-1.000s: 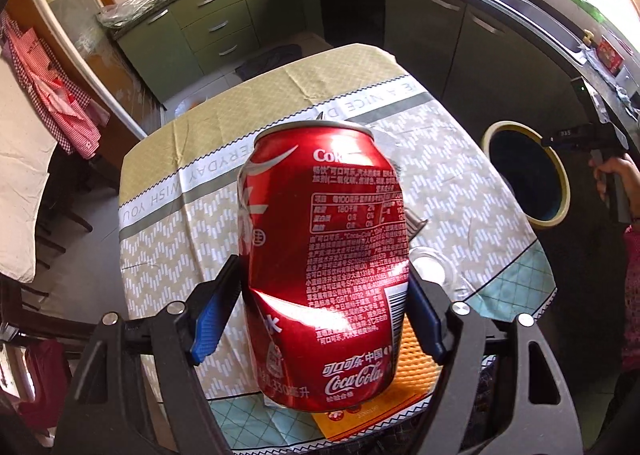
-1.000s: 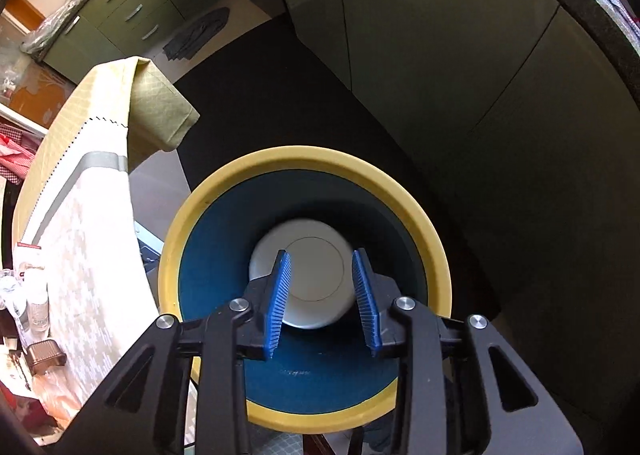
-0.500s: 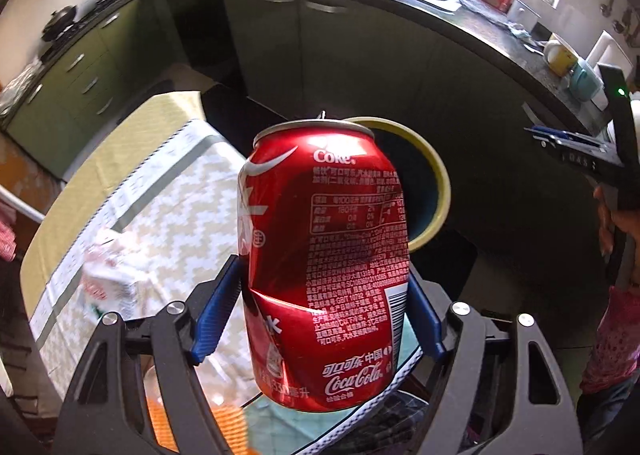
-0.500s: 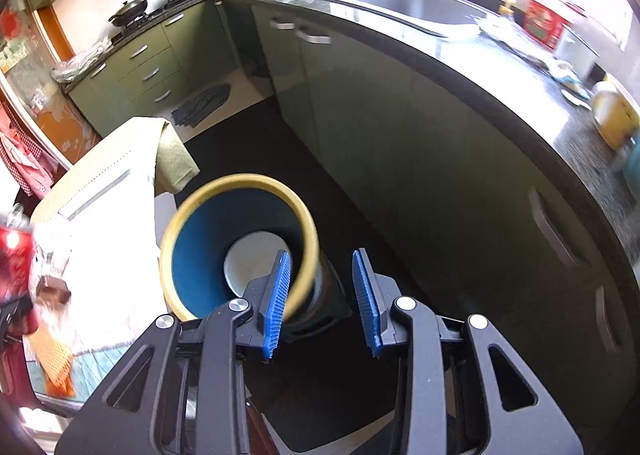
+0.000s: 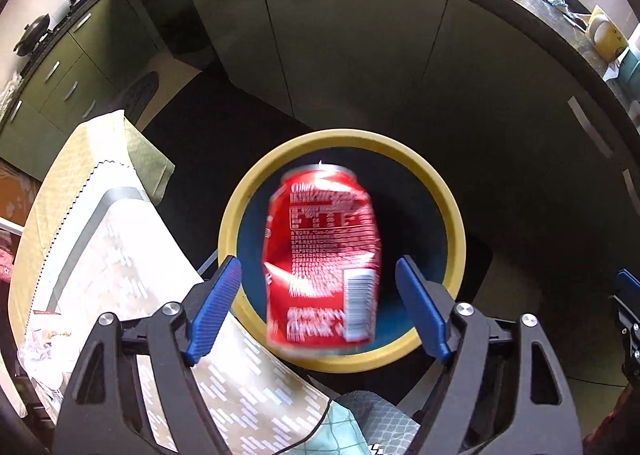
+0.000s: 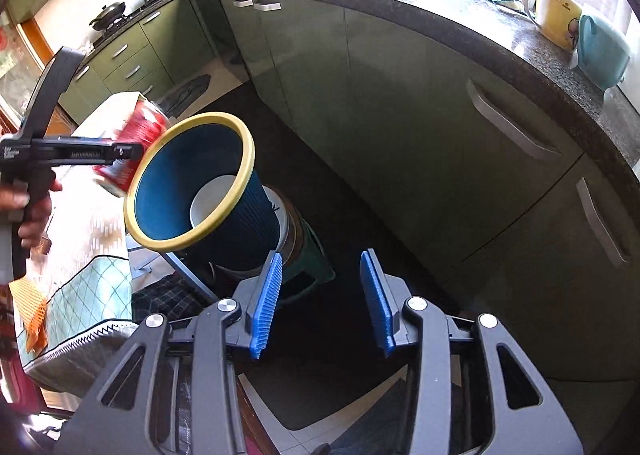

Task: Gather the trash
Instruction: 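Carry the can and bucket over the blue bin and release both, then grasp the clear plastic water bottle with the right tool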

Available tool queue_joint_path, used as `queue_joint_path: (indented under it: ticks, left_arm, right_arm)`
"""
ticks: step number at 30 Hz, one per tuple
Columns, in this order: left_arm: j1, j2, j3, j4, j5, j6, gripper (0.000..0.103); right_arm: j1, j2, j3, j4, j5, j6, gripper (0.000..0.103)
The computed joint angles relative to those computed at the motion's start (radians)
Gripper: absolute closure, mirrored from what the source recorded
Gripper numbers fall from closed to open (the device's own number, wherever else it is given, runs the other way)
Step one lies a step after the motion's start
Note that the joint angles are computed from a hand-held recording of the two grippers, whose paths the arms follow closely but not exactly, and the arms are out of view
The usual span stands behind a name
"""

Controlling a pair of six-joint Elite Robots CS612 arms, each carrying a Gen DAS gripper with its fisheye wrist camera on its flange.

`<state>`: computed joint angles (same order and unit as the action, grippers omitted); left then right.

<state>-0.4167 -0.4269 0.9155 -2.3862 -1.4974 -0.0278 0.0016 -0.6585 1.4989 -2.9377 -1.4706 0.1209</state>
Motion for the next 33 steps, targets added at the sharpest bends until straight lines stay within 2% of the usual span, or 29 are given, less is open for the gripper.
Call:
queue_joint_path:
  ticks: [5,10,13,16,19,22,27,31,33]
  left_arm:
    - [0.016,-0.059,0.079,-0.056,-0.032,0.016,0.024]
    - [0.05,-0.196,0.269,-0.161,-0.082,0.041,0.024]
    - [0.083,-0.281,0.389,-0.216,-0.094,0.038,0.023]
    - [0.109,-0.357,0.51,-0.282,-0.05,0.017,0.021]
    - [0.143,-0.401,0.589,-0.311,-0.02,-0.028,0.021]
    - [0.197,-0.406,0.606,-0.298,-0.009,-0.08,0.021]
    - [0.258,-0.406,0.633,-0.288,-0.004,-0.15,0.021]
    - [0.284,-0.394,0.639,-0.29,-0.009,-0.173,0.021]
    - [0.292,-0.392,0.644,-0.298,-0.013,-0.175,0.021]
  right_arm:
    - [0.009,0.0,-0.006,-0.014,0.006,-0.028,0.061]
    - [0.039,0.019,-0.056,0.024,0.039,-0.085,0.061]
    - [0.062,0.032,-0.104,0.061,0.072,-0.142,0.061]
    - [0.097,0.055,-0.178,0.125,0.113,-0.21,0.061]
    - [0.142,0.088,-0.275,0.206,0.152,-0.285,0.061]
    - [0.185,0.13,-0.394,0.321,0.217,-0.362,0.061]
    - [0.248,0.203,-0.593,0.534,0.309,-0.453,0.061]
    - [0.28,0.282,-0.772,0.699,0.367,-0.443,0.058]
    - [0.294,0.339,-0.894,0.814,0.377,-0.436,0.053]
